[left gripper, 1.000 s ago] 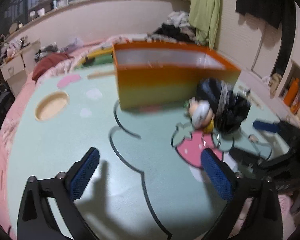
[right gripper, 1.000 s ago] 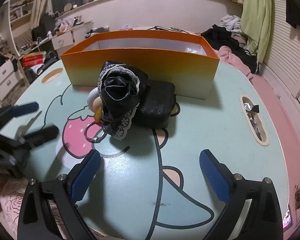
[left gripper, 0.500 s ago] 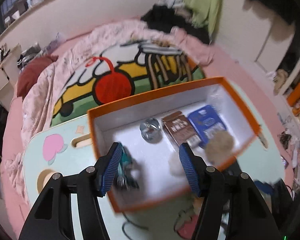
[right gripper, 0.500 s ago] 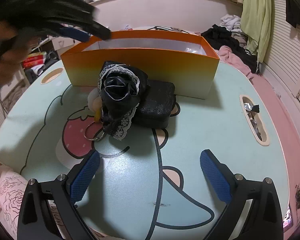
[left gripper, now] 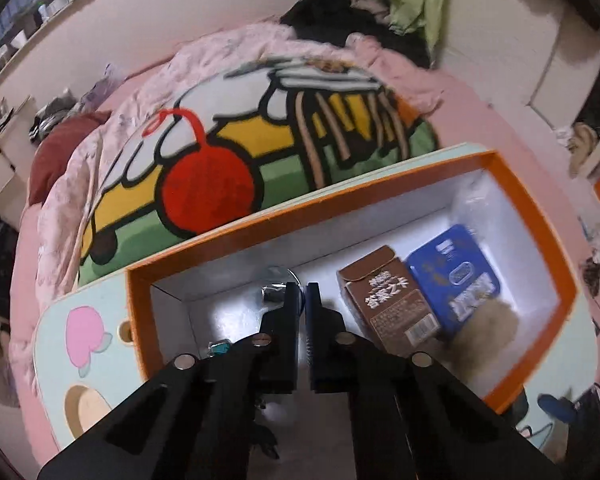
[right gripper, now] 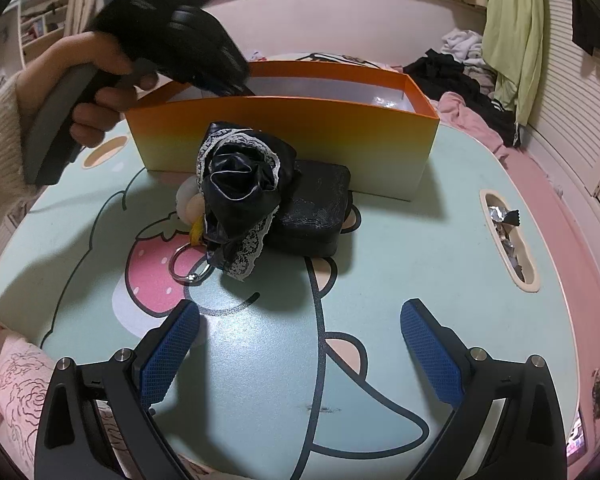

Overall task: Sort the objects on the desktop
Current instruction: 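Reach into the box and grasp the silver metal cup, left gripper, then place the silver cup on the table next to the figurine, left gripper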

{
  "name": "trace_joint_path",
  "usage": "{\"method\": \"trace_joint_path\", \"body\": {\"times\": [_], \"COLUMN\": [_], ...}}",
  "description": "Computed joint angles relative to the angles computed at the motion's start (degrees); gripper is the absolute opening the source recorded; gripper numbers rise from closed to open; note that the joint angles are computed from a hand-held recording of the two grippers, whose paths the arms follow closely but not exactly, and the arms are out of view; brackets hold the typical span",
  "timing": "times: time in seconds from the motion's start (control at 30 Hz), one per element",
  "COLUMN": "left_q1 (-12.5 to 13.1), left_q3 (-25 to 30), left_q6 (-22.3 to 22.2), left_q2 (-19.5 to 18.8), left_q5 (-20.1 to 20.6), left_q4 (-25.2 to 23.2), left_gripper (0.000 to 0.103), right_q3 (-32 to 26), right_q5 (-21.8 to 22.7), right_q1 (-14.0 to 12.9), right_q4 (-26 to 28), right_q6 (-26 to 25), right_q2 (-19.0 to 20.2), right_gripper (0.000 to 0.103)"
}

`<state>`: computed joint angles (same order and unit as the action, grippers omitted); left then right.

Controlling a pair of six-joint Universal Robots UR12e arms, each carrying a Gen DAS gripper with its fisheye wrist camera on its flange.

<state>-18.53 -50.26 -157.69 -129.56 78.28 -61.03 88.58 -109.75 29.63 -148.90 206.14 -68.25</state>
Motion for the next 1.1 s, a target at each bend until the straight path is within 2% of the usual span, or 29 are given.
{"method": "trace_joint_path", "body": {"times": [0.07,0.17,0.3,0.33,0.4,0.57,0.63,0.73,0.83,0.87,0.93,1.0,1.03,1.07,1.1], "left_q1": [0.41,1.11,3.13,3.88,4.64,5.62,5.40,4.52,4.70,4.95,5.61,6.34,6.58,6.75,6.76], "left_q3": [-1.75,-1.72,-5.88,-8.43,-12.03,-20.71,-23.23,-26.61,-27.38,-27.42,-27.68,-28.89,-30.41,-31.84,-33.41], "left_q6": [-0.25,-1.80,-2.77,-2.03,-0.23,5.47,7.30,3.23,-0.63,-1.03,-1.87,-2.39,-3.11,-3.43,-3.30], "left_q2": [1.05,1.65,5.25,6.98,9.32,14.04,14.97,15.07,14.18,14.04,13.99,14.81,15.67,16.49,17.40], "left_q5": [-0.78,-3.08,-12.78,-16.04,-19.51,-25.85,-25.46,-20.99,-21.05,-21.35,-23.17,-24.37,-23.55,-22.56,-20.90], "left_q4": [3.16,3.39,5.57,6.37,6.66,4.64,4.90,13.12,15.59,15.25,14.13,14.59,16.95,19.08,21.36], "left_gripper": [0.003,0.003,0.003,0.003,0.003,0.003,0.003,0.003,0.004,0.012,0.022,0.044,0.064,0.077,0.080], "right_q3": [0.01,0.06,0.08,0.09,0.08,0.16,0.17,0.19,0.28,0.26,0.25,0.27,0.27,0.30,0.30], "right_q5": [0.01,0.04,0.06,0.02,0.01,-0.02,0.01,-0.05,0.02,0.01,-0.06,-0.09,-0.09,-0.06,-0.08], "right_q1": [-0.01,-0.03,-0.03,-0.01,-0.01,-0.01,0.00,0.01,-0.03,0.00,0.03,0.03,0.03,0.02,0.03], "right_q4": [-0.01,-0.05,-0.16,-0.16,-0.18,-0.32,-0.33,-0.34,-0.45,-0.44,-0.46,-0.51,-0.51,-0.52,-0.52], "right_q6": [0.00,-0.03,-0.07,-0.05,-0.06,-0.09,-0.07,-0.09,-0.09,-0.08,-0.10,-0.08,-0.08,-0.07,-0.09], "right_q2": [0.00,-0.03,-0.03,-0.03,-0.02,-0.05,-0.05,-0.06,-0.11,-0.10,-0.08,-0.08,-0.08,-0.09,-0.10], "right_gripper": [0.101,0.101,0.101,0.101,0.101,0.101,0.101,0.101,0.101,0.101,0.101,0.101,0.101,0.101,0.101]}}
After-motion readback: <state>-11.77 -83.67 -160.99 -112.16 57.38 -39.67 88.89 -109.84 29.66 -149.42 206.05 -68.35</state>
